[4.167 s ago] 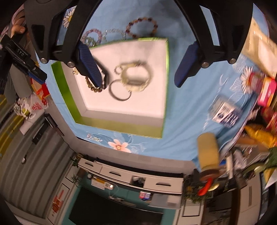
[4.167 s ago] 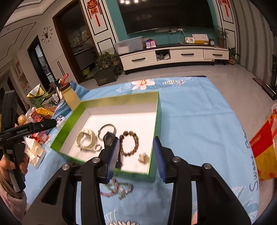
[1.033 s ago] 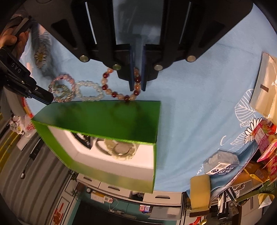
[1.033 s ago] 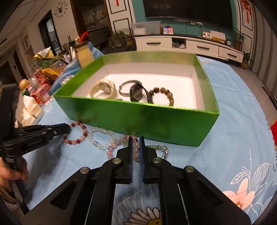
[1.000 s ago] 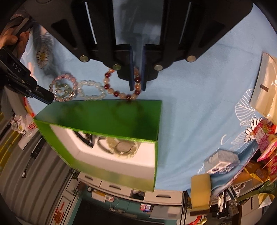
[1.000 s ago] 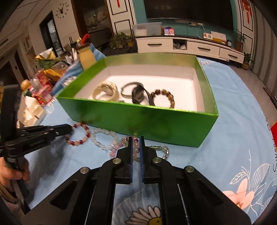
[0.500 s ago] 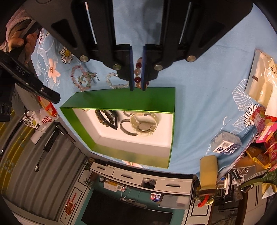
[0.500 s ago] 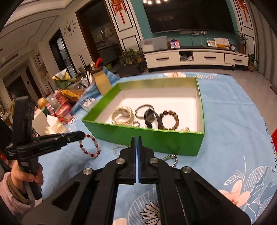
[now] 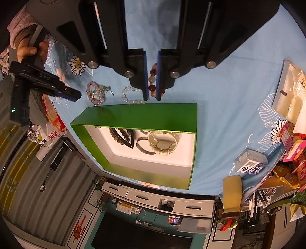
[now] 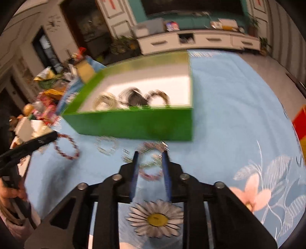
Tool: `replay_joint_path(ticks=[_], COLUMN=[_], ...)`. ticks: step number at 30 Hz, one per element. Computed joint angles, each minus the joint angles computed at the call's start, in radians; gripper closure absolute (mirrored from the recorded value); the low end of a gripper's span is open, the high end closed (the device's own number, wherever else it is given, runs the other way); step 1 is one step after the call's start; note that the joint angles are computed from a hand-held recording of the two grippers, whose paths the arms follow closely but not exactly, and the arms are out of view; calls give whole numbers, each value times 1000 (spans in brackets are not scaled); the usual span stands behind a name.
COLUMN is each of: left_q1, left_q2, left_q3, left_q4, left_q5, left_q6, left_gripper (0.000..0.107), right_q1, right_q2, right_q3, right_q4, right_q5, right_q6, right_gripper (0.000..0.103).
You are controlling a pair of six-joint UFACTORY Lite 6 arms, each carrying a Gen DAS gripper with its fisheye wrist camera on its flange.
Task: Organize jewelry
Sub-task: 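Lift both bracelets and carry them over the green box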
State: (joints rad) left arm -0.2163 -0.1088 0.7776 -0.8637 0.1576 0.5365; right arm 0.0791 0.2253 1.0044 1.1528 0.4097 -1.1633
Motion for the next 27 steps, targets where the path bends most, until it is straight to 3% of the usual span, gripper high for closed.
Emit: replay_joint_path(ticks=[9, 11, 12, 13, 18, 27], left_q1=[-15, -15, -14, -13, -9, 8], left_q2=[19, 21, 22, 24, 18, -54], left_q3=[2, 4, 3, 4, 1, -7], left_q4=[4, 4, -5, -8, -26, 5], left_q5=[-10, -10, -10, -10, -10, 17], left_q6=[-13, -13, -4, 0, 22, -5], left_gripper=[100, 100, 100, 100, 100, 100], right_q1=[44, 92, 108, 126, 128, 119], right_q2=[66, 65, 68, 65, -23, -231], right_q3=[9, 7, 4, -3, -74, -127], right_q4=[12, -21, -34, -50, 121, 160], right_q5=[-74, -150, -182, -207, -214, -193], right_q6=[10, 17, 14, 16, -176, -254], right_gripper=[73, 74, 89, 91, 96, 96])
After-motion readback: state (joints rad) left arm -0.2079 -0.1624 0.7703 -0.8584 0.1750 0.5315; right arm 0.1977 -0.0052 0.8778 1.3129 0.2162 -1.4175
